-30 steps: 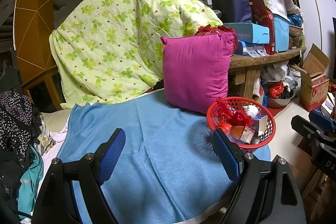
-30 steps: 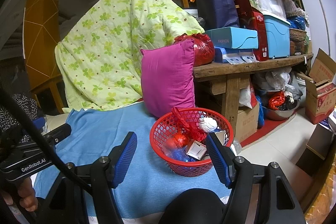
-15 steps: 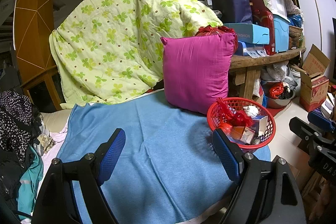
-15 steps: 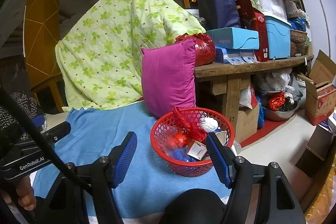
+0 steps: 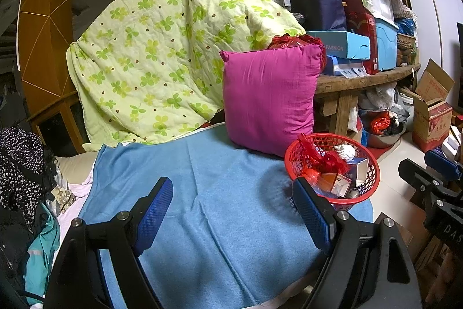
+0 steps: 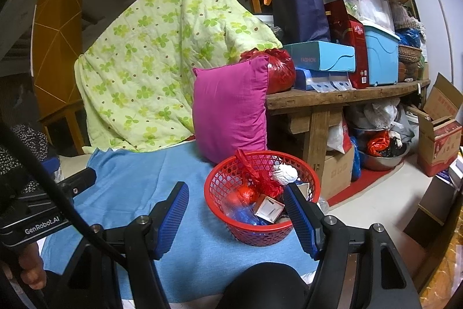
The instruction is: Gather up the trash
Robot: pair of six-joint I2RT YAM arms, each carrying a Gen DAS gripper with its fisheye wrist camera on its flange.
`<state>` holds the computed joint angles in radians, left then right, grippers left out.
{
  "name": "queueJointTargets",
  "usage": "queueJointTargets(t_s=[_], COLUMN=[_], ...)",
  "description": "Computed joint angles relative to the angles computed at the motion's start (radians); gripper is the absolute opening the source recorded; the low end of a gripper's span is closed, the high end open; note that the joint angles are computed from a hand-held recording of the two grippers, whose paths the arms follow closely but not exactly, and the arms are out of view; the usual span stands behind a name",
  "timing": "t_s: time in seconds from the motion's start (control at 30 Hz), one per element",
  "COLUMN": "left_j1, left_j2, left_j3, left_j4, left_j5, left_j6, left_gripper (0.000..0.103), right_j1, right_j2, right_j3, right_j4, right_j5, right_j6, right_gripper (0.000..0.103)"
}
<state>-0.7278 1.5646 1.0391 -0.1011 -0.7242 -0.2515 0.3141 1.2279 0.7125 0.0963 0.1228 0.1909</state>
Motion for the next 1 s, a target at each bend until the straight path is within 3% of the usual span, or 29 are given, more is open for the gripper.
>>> queueJointTargets(t_s=[0.6,0.93,1.0], left_j1=[0.015,0.043,0.092], left_j2=[0.002,-0.004,-0.006], left_j3=[-0.006,-0.049,-0.060], left_j4=[0.024,0.117,0.125], left_j5=[0.023,0.050,0.127], left_j6=[0.015,0.063,0.056], left_gripper=[0.085,0.085,0.085], right_j1=[0.015,0.039,0.049], right_j2=[0.003,0.048,0.073], right_j3=[-0.012,0.020,0.033], right_j4=[0.021,0.027,0.032], right_j5=[0.030,0.073,0.091], right_j6=[-0.015,-0.001,0.004], right_gripper=[0.071,0.071,0.071])
